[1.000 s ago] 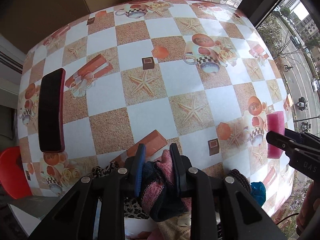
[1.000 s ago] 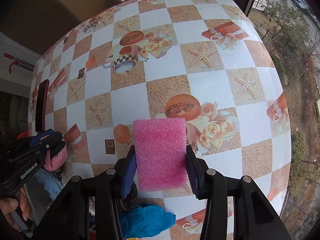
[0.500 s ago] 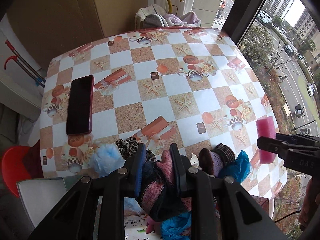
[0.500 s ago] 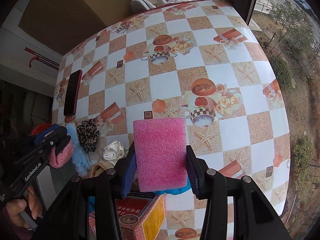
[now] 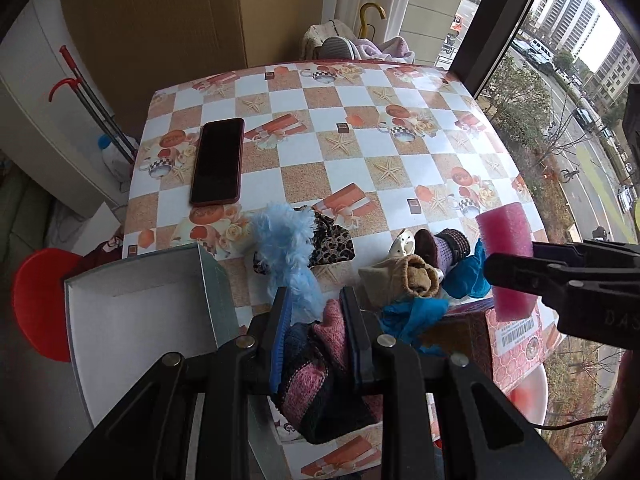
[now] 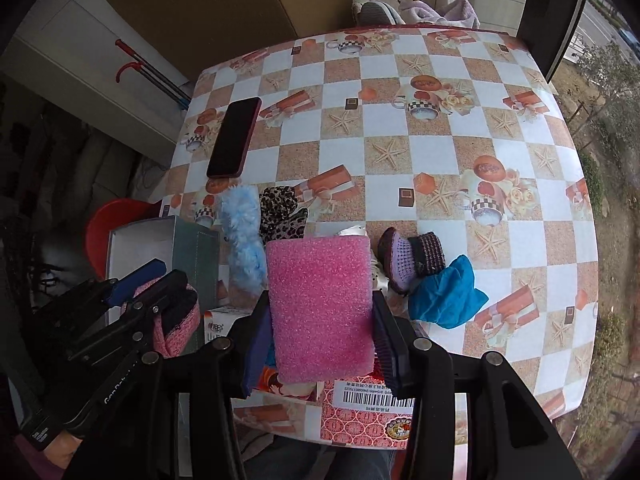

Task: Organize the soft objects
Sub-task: 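Carry the hat and sponge with both tools over the white open box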

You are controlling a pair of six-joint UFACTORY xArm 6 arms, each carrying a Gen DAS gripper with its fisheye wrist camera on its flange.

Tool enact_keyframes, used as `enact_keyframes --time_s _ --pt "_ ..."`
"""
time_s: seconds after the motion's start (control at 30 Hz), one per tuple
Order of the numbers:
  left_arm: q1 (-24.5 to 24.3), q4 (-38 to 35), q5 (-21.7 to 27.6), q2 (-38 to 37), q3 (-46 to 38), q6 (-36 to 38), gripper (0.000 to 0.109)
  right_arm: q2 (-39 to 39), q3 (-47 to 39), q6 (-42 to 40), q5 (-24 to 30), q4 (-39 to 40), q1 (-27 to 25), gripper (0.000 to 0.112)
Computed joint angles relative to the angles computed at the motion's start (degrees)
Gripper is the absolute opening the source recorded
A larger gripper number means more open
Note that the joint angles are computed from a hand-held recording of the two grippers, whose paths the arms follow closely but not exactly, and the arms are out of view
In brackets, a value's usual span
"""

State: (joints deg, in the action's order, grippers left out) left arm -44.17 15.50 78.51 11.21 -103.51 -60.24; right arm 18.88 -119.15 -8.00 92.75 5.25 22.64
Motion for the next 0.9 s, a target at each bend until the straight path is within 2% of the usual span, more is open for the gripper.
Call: enact_keyframes --time_s 0.47,0.9 --pt "-6.6 4.0 4.7 -19.2 20.5 -11.3 0.027 -13.4 19.6 0.8 -2.8 -0.2 11.0 0.048" --pt "-12.3 4.3 8.6 -28.8 30.2 -22.3 0.027 -16.0 24.4 -1.3 -2.7 -1.1 19.5 0.048"
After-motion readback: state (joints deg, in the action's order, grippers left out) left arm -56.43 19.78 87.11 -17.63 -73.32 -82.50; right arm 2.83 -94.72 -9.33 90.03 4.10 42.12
